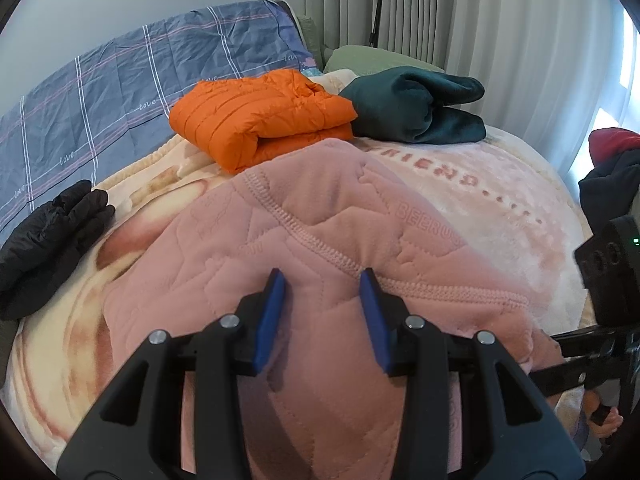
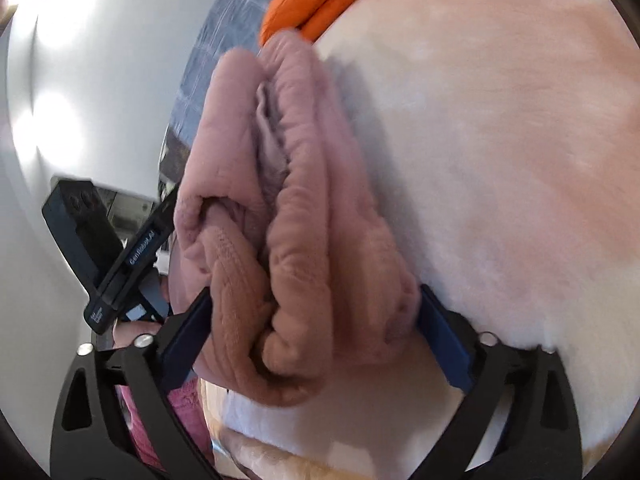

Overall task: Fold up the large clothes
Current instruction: 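Grasp the folded pink jacket bundle's end with the right gripper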

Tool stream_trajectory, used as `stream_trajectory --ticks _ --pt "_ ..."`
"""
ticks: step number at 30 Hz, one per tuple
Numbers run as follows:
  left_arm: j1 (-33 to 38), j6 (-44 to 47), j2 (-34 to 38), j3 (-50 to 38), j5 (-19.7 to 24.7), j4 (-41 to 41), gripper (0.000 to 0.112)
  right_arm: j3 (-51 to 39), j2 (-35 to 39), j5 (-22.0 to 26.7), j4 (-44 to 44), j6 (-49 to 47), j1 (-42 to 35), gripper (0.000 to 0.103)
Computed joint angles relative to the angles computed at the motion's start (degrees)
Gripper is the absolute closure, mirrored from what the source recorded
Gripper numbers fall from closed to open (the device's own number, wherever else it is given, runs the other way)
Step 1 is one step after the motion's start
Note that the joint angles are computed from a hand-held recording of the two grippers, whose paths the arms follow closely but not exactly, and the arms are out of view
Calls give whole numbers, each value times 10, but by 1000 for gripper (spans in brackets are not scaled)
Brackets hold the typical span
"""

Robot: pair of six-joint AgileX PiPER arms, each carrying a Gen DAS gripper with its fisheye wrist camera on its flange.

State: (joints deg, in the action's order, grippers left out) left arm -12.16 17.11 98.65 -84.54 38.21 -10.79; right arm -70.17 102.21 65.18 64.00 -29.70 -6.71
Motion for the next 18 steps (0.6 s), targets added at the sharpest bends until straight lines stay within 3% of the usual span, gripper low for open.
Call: stream_trajectory --ticks 4,11,18 --pt "-2 -3 1 -3 -2 -5 71 -57 32 -7 -24 38 35 2" --pt "5 15 2 -3 -5 -35 71 -24 0 -31 -14 7 42 3" --pt "7 17 6 -6 -4 -42 71 -59 38 -40 -7 26 59 2"
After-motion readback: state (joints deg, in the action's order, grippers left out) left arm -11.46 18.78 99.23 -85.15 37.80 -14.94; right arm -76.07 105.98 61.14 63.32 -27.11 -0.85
